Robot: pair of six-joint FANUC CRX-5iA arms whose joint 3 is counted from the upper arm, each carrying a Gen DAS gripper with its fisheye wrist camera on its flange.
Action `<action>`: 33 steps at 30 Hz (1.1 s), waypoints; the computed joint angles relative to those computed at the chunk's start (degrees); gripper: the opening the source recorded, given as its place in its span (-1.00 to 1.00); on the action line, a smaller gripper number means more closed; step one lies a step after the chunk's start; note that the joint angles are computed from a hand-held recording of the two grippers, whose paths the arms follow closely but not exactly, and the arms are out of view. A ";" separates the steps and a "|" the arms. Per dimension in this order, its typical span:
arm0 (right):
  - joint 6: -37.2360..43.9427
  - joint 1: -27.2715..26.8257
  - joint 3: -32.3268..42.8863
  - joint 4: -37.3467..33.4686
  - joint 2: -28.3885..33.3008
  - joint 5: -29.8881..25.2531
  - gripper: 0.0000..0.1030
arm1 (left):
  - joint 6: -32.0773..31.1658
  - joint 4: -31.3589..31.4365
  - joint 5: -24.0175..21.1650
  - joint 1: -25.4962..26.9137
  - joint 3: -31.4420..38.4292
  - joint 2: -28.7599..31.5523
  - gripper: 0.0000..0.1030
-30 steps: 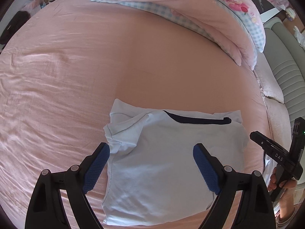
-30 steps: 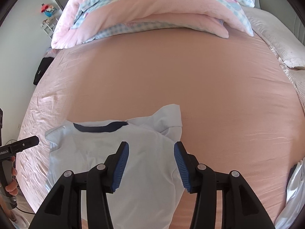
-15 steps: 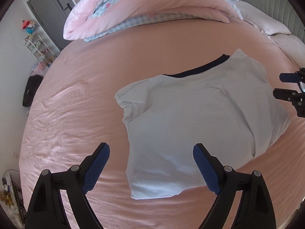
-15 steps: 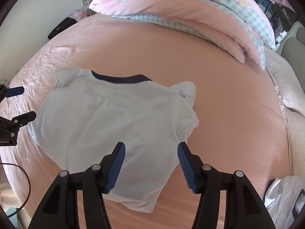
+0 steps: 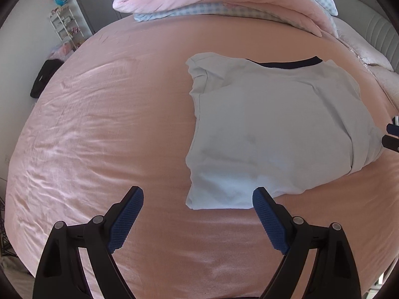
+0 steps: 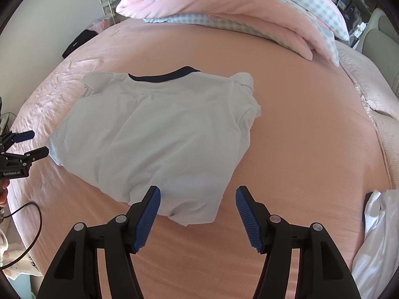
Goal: Fold clothes
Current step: 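Roll both open grippers and move them to the folded shirt's side edge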
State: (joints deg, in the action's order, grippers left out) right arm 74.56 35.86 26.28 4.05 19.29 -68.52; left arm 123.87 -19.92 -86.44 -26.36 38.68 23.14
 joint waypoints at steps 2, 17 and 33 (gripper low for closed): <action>-0.63 -0.48 -0.21 -1.10 -0.17 -0.43 0.28 | 2.19 2.35 1.37 1.01 -2.68 -1.31 0.74; -22.70 -16.05 -11.55 -41.66 -7.63 10.63 0.29 | 17.30 28.78 30.47 9.56 -30.76 -14.64 0.74; -22.70 -14.60 -11.16 -43.55 -6.60 12.64 0.32 | 20.58 33.99 36.84 8.66 -32.65 -12.40 0.74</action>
